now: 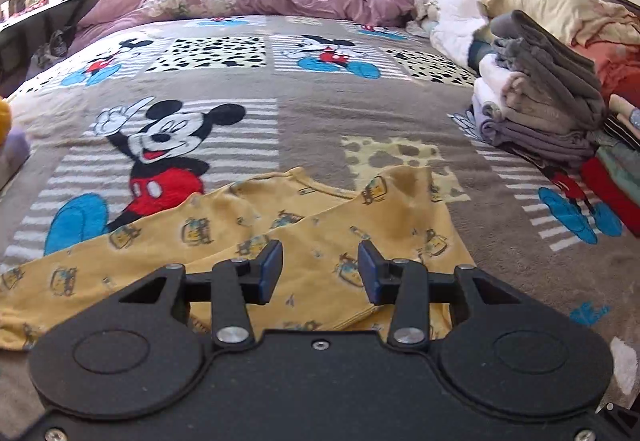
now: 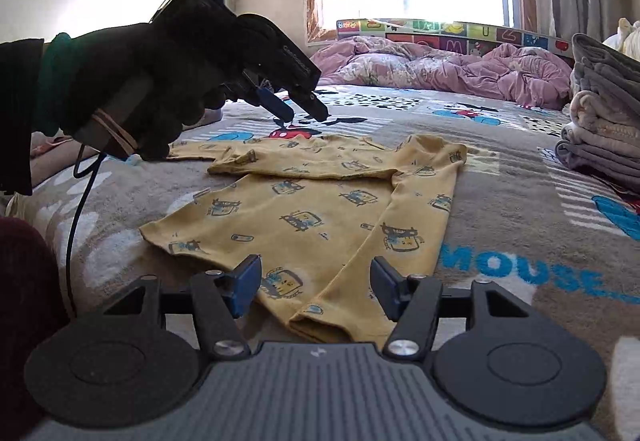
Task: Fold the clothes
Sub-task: 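Lift the sleeve with the left gripper and fold it across the garment body, then lay the folded sleeve down with the left gripper and pinch it flat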
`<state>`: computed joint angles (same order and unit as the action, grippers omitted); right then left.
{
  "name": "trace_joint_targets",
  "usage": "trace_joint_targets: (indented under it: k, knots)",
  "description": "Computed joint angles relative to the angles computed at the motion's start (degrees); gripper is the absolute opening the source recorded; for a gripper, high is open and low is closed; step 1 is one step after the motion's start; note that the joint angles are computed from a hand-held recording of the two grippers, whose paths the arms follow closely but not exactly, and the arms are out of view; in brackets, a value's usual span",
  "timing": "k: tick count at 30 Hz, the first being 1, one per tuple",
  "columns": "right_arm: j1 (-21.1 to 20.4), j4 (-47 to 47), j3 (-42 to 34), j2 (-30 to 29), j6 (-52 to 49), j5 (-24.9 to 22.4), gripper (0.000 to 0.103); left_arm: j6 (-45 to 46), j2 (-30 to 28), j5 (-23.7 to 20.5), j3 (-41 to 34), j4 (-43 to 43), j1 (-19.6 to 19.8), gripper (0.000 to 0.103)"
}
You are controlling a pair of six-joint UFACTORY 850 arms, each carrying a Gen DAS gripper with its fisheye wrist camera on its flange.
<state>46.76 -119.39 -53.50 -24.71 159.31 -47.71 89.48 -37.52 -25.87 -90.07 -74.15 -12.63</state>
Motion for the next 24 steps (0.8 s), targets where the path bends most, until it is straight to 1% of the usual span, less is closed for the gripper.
trace_joint_targets:
  k: [2,7,11,13,14,15,16,17,18,19,20,22,24]
  knots:
    - [-0.6,-0.5,0.2,-0.3,2.7,-0.2,0.061,-5.3,-3.7,-0.5,-5.8,6.2,-2.0,0.039]
    - [-2.0,-3.1,-0.3,-1.3,6.6,1.6,0.062,-20.8,-13.8,-2.8,-22.3,23.7,-6.0,0.038]
    - [-3.2,-6.1,-0.3,-1.6,9.7,2.9,0.064,-32.1,-21.7,-7.4,-35.3,36.9,-8.0,0.038]
    - [-3.5,-7.2,-0.1,-1.7,10.9,3.1,0.065,-36.5,-25.1,-10.6,-40.6,41.5,-8.2,0.038]
    - [-3.6,-7.6,0.0,-1.7,11.4,3.1,0.065,-38.2,-26.8,-12.6,-43.0,43.0,-8.1,0.034]
    - [-3.7,-8.0,0.0,-1.7,11.9,3.1,0.065,-39.3,-27.8,-13.5,-44.3,43.9,-8.1,0.006]
    - [-3.8,-8.5,0.1,-1.8,12.4,3.0,0.066,-39.2,-27.3,-13.3,-43.2,42.5,-7.7,0.003]
    - [-3.8,-8.7,0.2,-1.8,12.9,2.9,0.066,-38.0,-25.6,-11.4,-39.9,39.5,-7.3,0.003]
    - [-3.8,-8.8,0.2,-1.8,13.3,2.8,0.066,-36.3,-23.5,-9.4,-35.9,34.2,-6.7,0.003]
    - [-3.7,-8.8,0.3,-1.8,13.7,2.7,0.066,-36.4,-22.3,-8.4,-33.5,30.4,-6.2,0.003]
    - [-3.7,-8.8,0.3,-1.8,13.8,2.6,0.066,-37.1,-21.6,-7.5,-31.9,28.2,-6.0,0.003]
    - [-3.6,-8.4,0.1,-1.9,13.4,2.6,0.066,-38.4,-19.9,-3.8,-28.0,24.0,-5.9,0.003]
    - [-3.6,-8.0,0.1,-1.9,12.9,2.6,0.066,-39.6,-18.9,-1.2,-25.5,21.8,-6.0,0.003]
